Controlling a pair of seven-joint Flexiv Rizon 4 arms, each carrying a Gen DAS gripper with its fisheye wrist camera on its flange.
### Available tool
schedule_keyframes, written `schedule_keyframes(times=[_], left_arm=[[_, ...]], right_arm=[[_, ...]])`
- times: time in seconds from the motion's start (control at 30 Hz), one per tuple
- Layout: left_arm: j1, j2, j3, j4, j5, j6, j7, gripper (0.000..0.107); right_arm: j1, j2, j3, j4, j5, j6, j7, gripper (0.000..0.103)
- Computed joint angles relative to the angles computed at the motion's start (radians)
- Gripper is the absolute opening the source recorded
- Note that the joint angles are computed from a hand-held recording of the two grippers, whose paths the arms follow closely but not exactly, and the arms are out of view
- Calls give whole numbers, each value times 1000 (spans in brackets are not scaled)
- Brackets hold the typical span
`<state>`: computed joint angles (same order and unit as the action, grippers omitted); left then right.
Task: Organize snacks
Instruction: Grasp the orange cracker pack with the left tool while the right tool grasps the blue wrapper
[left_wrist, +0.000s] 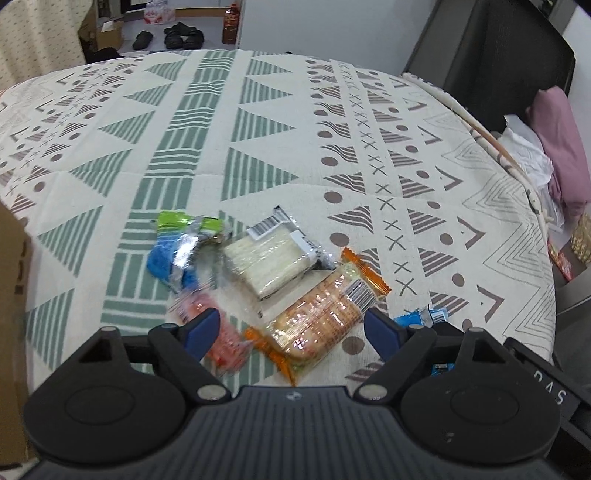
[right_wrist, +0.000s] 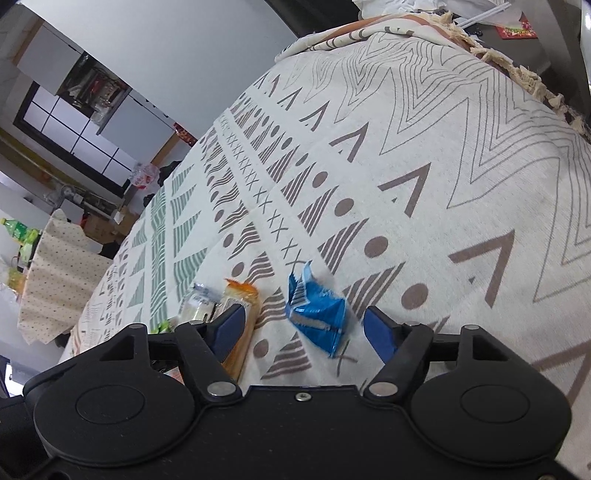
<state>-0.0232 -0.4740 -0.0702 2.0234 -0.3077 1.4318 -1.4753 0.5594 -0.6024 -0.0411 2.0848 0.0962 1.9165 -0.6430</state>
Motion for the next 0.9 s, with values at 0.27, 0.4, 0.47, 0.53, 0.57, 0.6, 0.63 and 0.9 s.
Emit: schedule_keyframes(times=[0.27,0.4,0.47,0.53,0.57,0.6,0.63,0.9], left_arm=[[-14,-56,2,-53,22,-9,4,84],[-7,-61,-17,-51,22,-21,24,84],[-18,-62,-9,-51,27,-31,25,84],[-31,-68,1,-57,35,-37,21,84],[-49,-75,21,-65,49,-36,12,84],[-71,-81,46,-77,69,-36,1,84],[-82,-85,58,-84,82,-34,-5,84],[-84,-80,64,-88,114,-28,-34,36]], right_arm=[[-38,-35,28,-27,-18,1,2,34],[-43,-36,35,-18,-12,15,14,32],[-9,-29,1,-8,13,15,18,32],[4,-26,-12,-2,31,20,24,32],[6,-24,-12,2,37,25,26,32],[4,-23,-10,5,41,31,28,32],[2,-24,-6,7,45,39,29,32],[-39,-18,39,14,29,52,37,32]])
